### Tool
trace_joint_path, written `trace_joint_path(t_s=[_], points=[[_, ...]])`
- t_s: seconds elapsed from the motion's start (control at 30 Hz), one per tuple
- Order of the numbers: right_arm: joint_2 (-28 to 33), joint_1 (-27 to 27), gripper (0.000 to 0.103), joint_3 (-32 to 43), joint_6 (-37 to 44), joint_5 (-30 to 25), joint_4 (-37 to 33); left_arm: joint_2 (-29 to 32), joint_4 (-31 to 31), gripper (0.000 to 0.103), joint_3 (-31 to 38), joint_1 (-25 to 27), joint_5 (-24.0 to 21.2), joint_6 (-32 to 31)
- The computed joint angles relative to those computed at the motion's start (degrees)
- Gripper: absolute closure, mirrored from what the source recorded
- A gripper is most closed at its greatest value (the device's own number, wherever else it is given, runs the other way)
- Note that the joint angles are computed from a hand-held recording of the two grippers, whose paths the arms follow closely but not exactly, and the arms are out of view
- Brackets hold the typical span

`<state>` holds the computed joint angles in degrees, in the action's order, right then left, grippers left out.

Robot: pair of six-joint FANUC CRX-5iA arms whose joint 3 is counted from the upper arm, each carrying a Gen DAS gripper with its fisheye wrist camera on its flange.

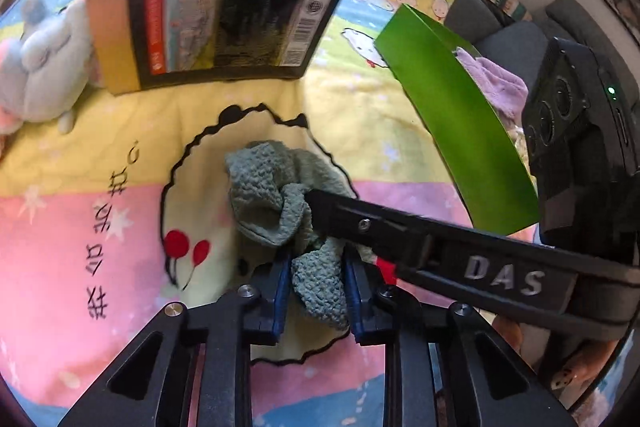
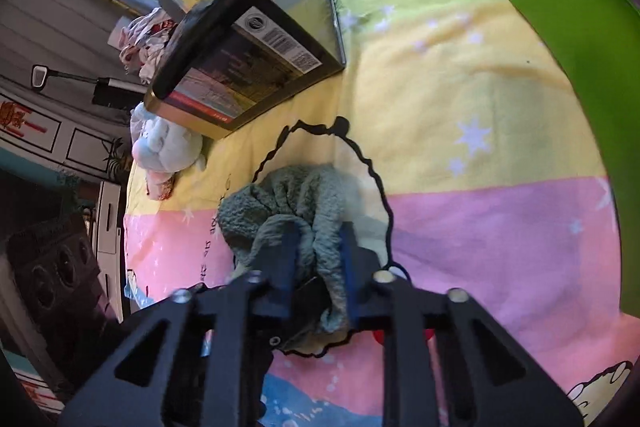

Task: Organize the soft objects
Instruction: 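Close the right gripper on the grey-green knit cloth, then lift and carry the knit cloth with the right gripper over the box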

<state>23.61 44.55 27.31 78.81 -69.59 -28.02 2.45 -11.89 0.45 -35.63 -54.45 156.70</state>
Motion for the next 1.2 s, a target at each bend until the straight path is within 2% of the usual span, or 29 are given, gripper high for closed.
trace_joint_path(t_s=[0.2,0.33,0.57,0.83,0.97,1.2], points=[[-3.37,-1.96,0.089,-2.22,0.22,4.45,-1.35,2.51,-2.82,0.080,6.63,-1.13,-2.85,-4.34],[-6.94,-2.34,0.089,-4.20,-2.49,9.99,2.66,5.41,-4.52,0.080,13.27,-1.57,-3.70,-8.94],[-10.46,-4.49,0.088,-5.63,-6.83,17.75,10.11,11.97,-3.82,0.080,24.74,-1.06,-1.03,-18.64],[-10.06,-8.39,0.089,-4.93,-12.23,22.04,14.90,19.81,7.24,0.080,32.24,2.76,5.29,-31.85],[-9.51,-9.14,0.089,-5.56,-16.26,23.88,18.10,24.47,11.89,0.080,36.38,4.01,6.28,-36.44],[-6.77,-10.29,0.088,-4.46,-20.81,23.28,21.10,30.05,18.36,0.080,39.85,5.87,5.79,-40.80]])
